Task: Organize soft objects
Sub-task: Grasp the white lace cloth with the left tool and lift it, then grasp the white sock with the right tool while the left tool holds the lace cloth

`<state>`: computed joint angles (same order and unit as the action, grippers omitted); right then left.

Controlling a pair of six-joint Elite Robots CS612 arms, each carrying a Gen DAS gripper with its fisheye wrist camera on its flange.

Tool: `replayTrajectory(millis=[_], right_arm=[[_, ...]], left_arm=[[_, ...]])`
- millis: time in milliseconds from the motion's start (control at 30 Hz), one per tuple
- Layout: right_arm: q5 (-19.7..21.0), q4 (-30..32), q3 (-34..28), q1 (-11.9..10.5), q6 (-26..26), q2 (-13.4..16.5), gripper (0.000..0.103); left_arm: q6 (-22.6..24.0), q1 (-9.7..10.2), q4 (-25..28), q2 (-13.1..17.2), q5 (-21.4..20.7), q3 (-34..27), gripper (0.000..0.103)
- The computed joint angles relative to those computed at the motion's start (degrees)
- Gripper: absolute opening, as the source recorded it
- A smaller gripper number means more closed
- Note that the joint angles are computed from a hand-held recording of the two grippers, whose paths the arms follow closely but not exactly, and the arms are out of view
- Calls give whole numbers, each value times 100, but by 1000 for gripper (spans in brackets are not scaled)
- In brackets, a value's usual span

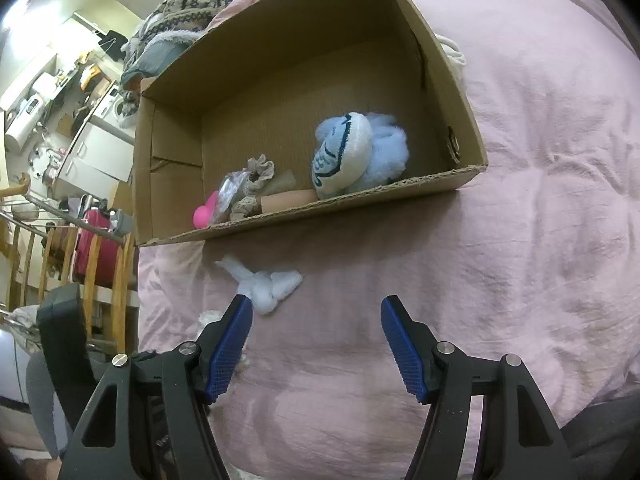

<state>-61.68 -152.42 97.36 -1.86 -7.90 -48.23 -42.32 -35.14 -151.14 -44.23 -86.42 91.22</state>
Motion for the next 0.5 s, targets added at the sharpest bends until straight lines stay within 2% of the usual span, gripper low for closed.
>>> replayTrajectory(millis=[167,400,500], right_arm=[[17,-46,23,-1,5,-8,71],[101,108,-45,47,-58,36,71],[25,230,-139,127,-211,96,71]], left_arm=[[-211,16,-155,-146,275,162,16],[-776,43,-124,-368,857,384,16],[-1052,172,-125,-389,646,402,16]])
